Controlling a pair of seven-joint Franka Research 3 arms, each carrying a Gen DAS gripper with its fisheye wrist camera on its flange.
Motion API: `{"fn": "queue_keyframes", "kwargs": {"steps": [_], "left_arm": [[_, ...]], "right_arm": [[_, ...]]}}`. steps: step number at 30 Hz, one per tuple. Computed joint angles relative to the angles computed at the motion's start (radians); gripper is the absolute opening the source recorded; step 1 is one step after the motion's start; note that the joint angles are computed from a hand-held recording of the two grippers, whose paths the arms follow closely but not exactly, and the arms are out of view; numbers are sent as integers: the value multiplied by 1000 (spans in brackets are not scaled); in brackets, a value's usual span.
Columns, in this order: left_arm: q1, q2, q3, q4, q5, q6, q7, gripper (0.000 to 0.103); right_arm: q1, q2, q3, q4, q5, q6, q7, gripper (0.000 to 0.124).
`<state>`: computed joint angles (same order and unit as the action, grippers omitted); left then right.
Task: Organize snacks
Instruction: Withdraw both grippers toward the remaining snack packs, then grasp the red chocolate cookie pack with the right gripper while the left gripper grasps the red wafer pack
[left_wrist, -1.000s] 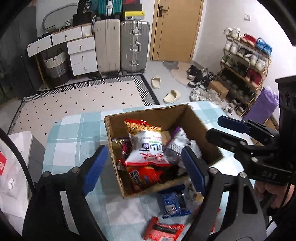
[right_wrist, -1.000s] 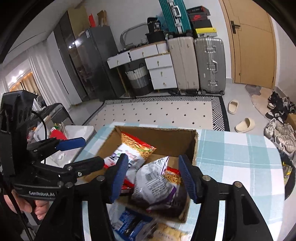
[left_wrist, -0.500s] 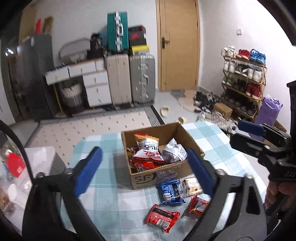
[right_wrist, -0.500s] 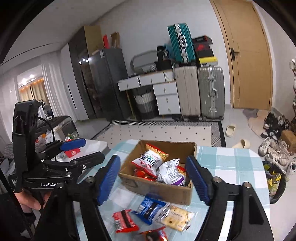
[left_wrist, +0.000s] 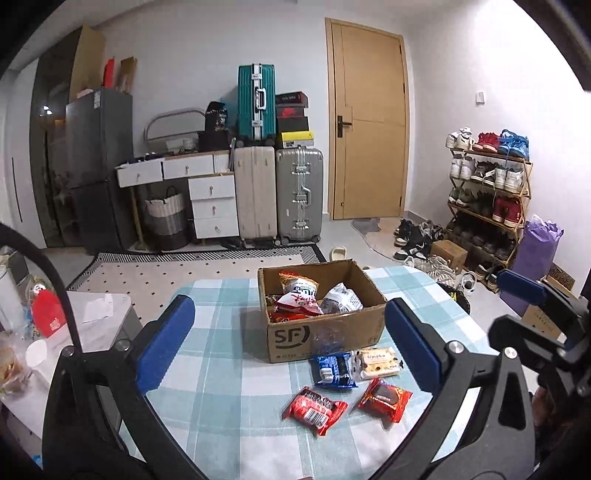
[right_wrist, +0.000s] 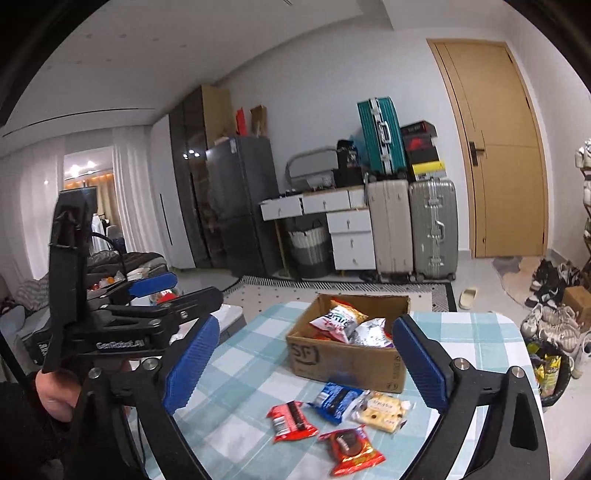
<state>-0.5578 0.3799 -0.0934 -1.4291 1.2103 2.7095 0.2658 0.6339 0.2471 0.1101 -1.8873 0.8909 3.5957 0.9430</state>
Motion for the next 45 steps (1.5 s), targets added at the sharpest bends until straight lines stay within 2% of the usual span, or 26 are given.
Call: {"fn": "queue_keyframes", "kwargs": {"steps": [4,11,17,19,23,28,33,36,39,40,43,45], "left_arm": [[-14,-71,17,-122,156,5,-187,103],[42,-100,-34,-245,327,18,-408,103],[78,-31,-47,-246,346,74,-504,103],[79,-12,-41,-247,349,79,-525,103],[73,42,-29,-219,332,97,-499,103],[67,118,-9,-163,228,146,-410,103],[39,169,35,-120,167,176,-374,103],[27,197,55,-98,126,194,-352,103],[23,209,66,-92,61,207,-305,103],[21,215,71,-88,42,215,-292,103],[5,227,94,-80,3,224,-275,103],[1,232,99,-77,-29,223,-248,103]], "right_arm": [[-10,-25,42,-86,-75,89,69,101],[-45,-28,72,-193,-181,148,225,102],[-31,17,53,-216,-114,139,235,102],[-49,30,57,-231,-142,131,281,102],[-72,52,54,-247,-179,106,355,102],[-86,85,39,-238,-217,67,410,102],[-55,123,-10,-186,-186,7,378,102],[-45,144,-41,-140,-174,-75,358,102],[61,162,-164,-90,-100,-159,299,102],[76,171,-190,-73,-100,-190,300,102],[61,196,-205,-30,-157,-269,327,99],[50,212,-208,-5,-195,-296,340,92]]}}
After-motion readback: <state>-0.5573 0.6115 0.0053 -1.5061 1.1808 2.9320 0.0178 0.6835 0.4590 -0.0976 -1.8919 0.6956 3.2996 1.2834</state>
